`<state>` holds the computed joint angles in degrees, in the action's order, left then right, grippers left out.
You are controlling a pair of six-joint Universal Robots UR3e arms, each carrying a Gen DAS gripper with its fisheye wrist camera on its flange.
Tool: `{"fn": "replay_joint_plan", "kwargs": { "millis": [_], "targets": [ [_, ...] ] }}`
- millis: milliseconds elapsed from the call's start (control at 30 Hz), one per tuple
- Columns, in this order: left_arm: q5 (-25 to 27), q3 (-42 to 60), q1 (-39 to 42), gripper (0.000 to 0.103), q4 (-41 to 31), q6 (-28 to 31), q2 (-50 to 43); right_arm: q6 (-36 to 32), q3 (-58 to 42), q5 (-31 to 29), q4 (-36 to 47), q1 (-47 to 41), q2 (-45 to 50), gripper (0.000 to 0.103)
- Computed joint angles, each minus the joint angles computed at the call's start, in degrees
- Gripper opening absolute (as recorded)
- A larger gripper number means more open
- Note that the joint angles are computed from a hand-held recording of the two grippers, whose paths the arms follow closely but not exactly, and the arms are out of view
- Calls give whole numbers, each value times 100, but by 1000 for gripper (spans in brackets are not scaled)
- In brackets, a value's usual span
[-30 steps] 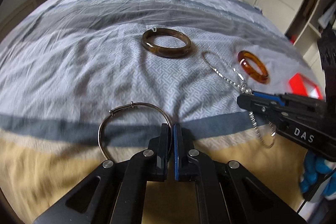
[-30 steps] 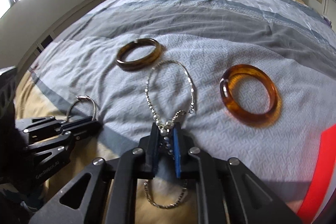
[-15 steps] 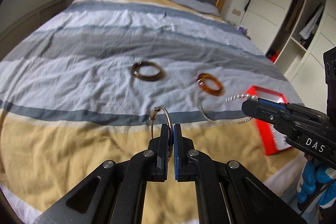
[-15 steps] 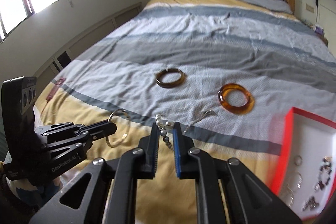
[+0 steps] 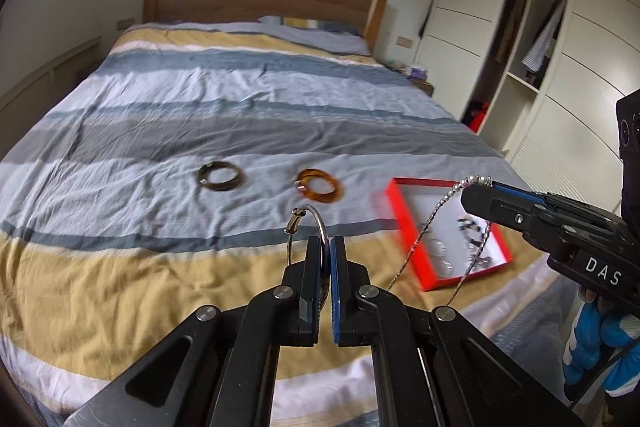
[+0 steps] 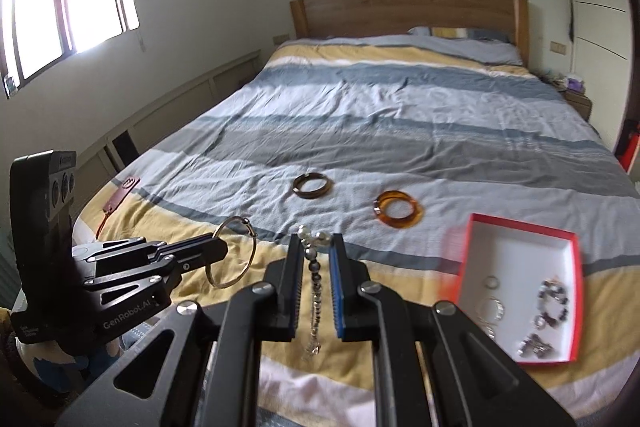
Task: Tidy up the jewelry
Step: 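Carry hoop and necklace into the red box and open both tools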
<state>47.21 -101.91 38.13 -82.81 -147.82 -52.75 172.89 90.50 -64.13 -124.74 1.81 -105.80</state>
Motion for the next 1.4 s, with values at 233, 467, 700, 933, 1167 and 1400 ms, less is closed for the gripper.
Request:
{"fn": "replay_joint_plan", "kwargs": {
  "millis": [233,467,700,933,1167,1400],
  "targets": [
    [829,420,-1866,4,1358,-1365,-690,-810,135,1162,1096,-1772,-1101,11],
    [1880,1225,-3797,4,2470,-2399,-2189,-2089,-82,2212,2504,-3651,-1459,12],
    [2428,2563,-4919,4,2872,-2830,-4049,-2286,102,2229,2006,-4118,-739,12],
    [2854,4531,-5475,4,2686,-2984,-6210,-1755,49,1791,316,-3795,762,12],
    [3241,6344,-5669,4,2233,-3042,-7886,-1585,0,1385,-750,-3479,1966,12],
    [3271,6961,-5676,4,2167,-3122,-8602,-1621,143,1035,-978,-3383,2509,12]
  ]
}}
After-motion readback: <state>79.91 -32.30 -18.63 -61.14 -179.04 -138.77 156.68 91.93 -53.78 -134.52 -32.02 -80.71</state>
